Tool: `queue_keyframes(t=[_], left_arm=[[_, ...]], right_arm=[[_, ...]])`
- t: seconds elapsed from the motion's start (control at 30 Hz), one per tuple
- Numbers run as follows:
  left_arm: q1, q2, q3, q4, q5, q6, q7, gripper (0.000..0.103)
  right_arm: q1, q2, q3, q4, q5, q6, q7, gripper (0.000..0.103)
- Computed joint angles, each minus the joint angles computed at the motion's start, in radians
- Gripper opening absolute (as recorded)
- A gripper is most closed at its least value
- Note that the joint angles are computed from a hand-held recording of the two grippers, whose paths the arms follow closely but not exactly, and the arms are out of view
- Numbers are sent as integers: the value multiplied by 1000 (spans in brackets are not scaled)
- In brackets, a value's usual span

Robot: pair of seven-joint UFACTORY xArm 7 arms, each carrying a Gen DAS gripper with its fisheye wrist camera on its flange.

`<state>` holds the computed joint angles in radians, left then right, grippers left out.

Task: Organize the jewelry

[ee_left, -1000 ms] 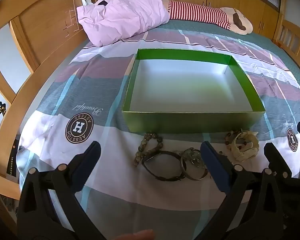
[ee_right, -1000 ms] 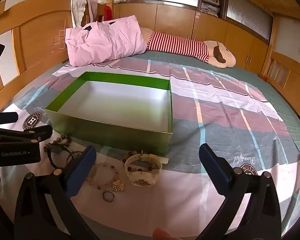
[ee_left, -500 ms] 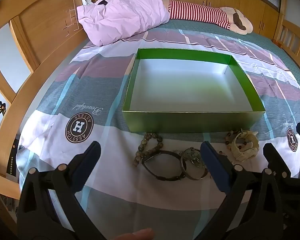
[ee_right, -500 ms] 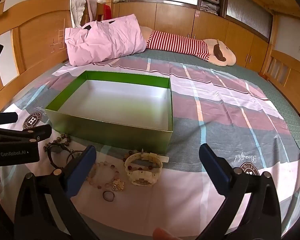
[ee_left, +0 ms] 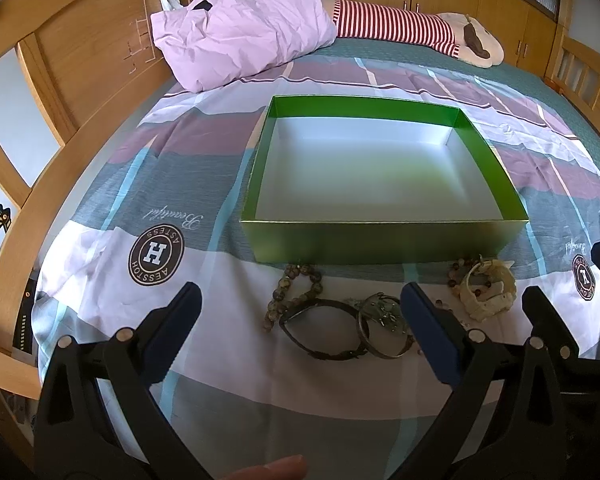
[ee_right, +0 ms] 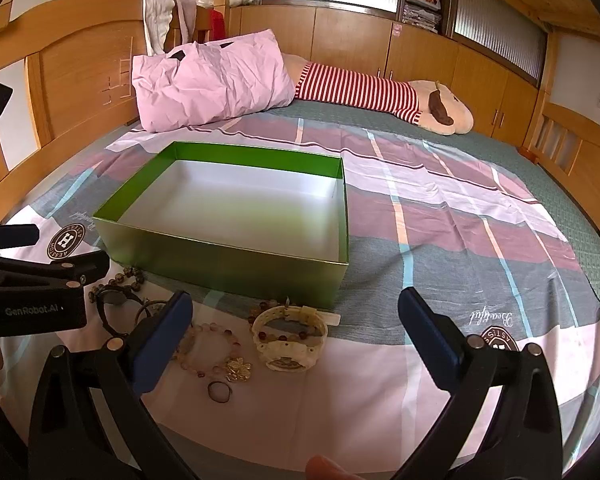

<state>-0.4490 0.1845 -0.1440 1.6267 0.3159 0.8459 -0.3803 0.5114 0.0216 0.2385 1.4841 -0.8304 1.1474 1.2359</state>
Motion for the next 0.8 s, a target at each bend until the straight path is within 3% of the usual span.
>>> queue_keyframes(t=[0.8], left_arm=[[-15, 16, 2, 26, 8, 21, -8, 101]], right_arm=[[4, 4, 1, 7, -3, 4, -2, 102]])
